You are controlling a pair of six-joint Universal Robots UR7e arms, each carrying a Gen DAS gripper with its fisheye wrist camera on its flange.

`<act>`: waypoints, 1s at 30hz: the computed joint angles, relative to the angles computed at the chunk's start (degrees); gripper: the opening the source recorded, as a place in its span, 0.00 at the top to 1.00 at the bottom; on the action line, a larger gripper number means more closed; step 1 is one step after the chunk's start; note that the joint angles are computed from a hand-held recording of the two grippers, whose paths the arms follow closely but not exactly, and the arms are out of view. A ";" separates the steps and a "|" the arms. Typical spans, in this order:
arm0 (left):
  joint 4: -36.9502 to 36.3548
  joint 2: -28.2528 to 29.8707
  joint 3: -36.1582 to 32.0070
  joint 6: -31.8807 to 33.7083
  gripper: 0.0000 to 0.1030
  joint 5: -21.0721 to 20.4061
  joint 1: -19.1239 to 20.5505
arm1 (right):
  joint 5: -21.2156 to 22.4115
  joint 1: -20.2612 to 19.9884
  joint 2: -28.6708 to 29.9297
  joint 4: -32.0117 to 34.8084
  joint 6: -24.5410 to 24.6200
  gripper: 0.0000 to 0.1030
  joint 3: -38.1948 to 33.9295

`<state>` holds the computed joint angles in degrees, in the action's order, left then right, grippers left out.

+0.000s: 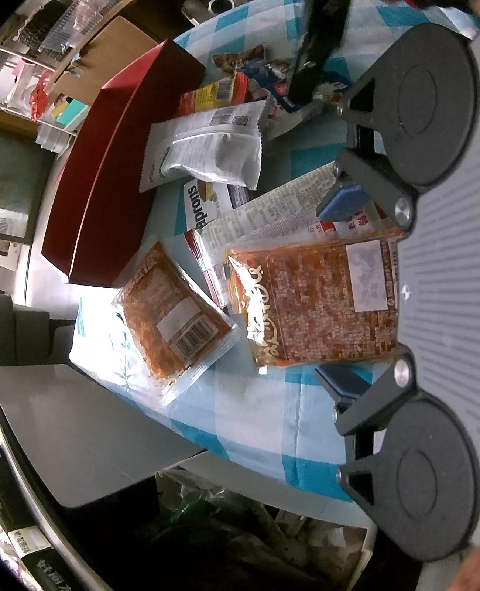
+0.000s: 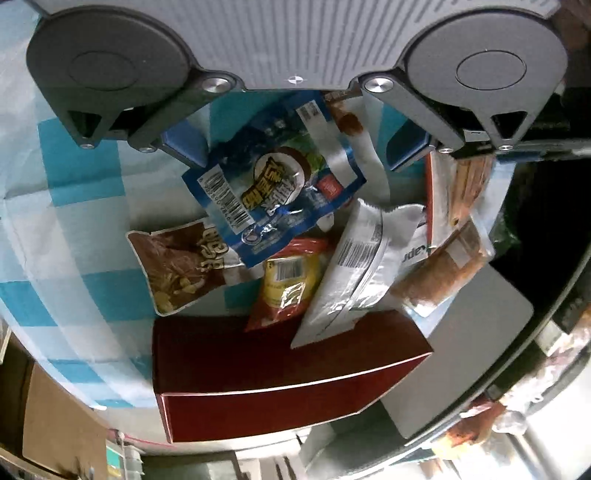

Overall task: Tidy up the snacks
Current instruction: 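Lift the orange bag with the left tool while the right tool lifts the blue pouch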

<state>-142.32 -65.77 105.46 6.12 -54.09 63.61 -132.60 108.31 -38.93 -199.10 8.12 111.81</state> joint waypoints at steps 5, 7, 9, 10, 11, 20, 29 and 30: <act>1.58 -0.33 -0.44 0.11 0.28 -1.15 0.38 | -3.05 1.83 0.63 1.06 -6.68 0.40 -1.85; 2.12 -0.20 -0.73 -0.26 0.28 -1.16 0.39 | -2.92 2.35 1.10 2.48 -8.77 0.41 -2.50; 2.18 -0.28 -0.65 -0.45 0.28 -1.24 0.30 | -3.80 2.16 2.06 3.88 -5.94 0.31 -3.93; 2.17 -0.35 -0.57 -0.43 0.28 -1.36 0.29 | -2.79 1.64 1.80 4.22 -3.47 0.29 -4.07; 2.01 -0.42 -0.44 -0.27 0.28 -1.40 0.29 | -1.75 1.26 1.63 3.87 -1.53 0.26 -4.07; 1.36 -0.30 -0.16 -0.33 0.31 -1.16 0.20 | -4.98 2.12 5.63 6.10 -6.09 0.34 -9.47; 1.65 -1.70 0.09 -0.74 0.44 -3.15 0.42 | -5.69 3.69 1.03 5.90 -6.34 0.52 -2.99; 1.37 -2.02 0.24 -0.76 0.49 -3.36 0.36 | -5.74 4.00 0.88 5.02 -6.26 0.56 -2.46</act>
